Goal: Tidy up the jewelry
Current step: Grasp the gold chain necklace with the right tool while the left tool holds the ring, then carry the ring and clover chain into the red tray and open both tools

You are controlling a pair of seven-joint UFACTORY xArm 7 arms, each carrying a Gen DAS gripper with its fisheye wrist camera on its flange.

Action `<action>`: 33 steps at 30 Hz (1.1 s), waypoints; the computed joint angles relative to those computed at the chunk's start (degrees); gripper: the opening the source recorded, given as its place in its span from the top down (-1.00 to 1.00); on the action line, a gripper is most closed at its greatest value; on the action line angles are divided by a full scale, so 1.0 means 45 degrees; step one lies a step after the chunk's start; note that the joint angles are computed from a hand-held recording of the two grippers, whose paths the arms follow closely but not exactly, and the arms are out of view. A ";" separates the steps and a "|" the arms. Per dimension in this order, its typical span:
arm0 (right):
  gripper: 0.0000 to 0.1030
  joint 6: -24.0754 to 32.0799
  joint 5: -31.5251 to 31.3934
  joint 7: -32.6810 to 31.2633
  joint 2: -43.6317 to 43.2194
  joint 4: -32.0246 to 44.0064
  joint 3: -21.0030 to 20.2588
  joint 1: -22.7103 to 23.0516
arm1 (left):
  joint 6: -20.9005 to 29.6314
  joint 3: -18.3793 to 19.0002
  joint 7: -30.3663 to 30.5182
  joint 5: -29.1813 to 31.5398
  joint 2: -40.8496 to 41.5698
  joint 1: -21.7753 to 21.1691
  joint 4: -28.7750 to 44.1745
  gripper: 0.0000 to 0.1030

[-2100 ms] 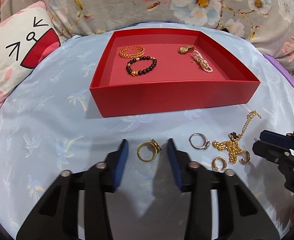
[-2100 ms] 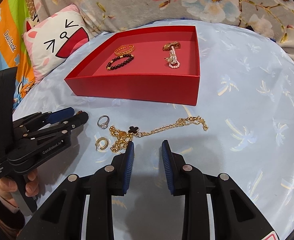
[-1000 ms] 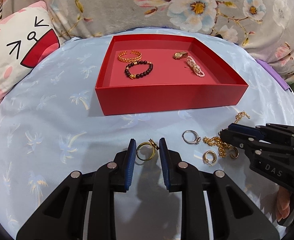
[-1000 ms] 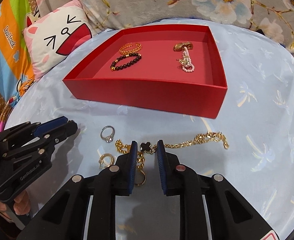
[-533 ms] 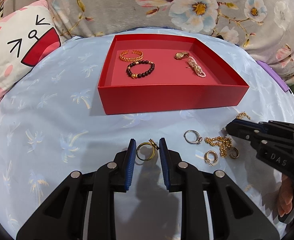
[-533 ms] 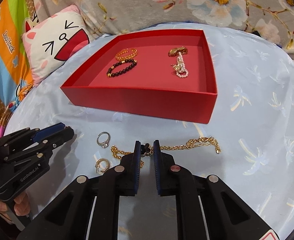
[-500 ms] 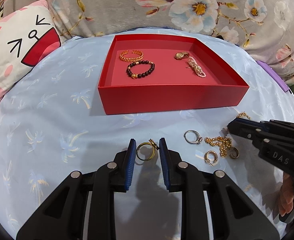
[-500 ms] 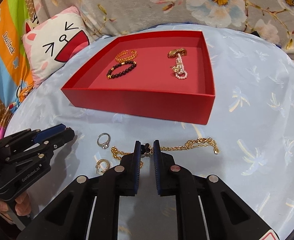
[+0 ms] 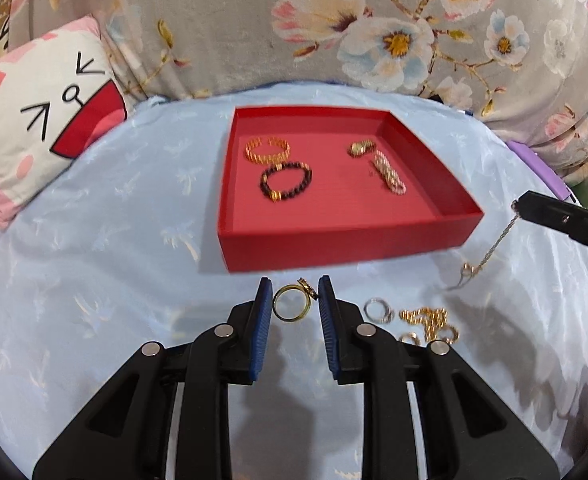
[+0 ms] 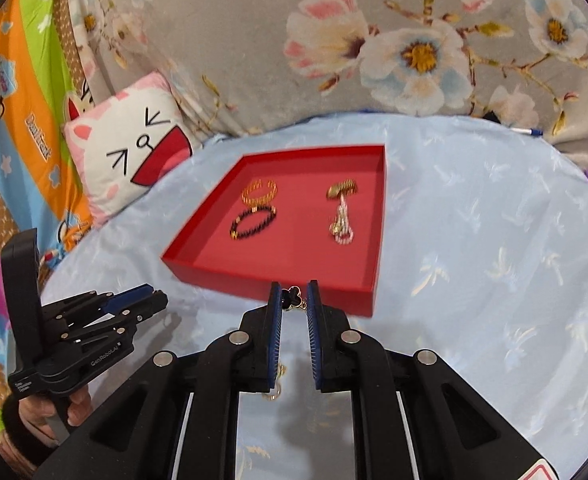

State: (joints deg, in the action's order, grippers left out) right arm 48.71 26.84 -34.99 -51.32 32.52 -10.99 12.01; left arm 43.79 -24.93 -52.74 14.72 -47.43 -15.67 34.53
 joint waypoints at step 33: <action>0.78 -0.1689 0.1865 -0.0963 0.4533 0.2806 0.0697 0.0312 | -0.1937 0.1799 0.0749 0.1793 0.6744 0.0241 0.3959 0.55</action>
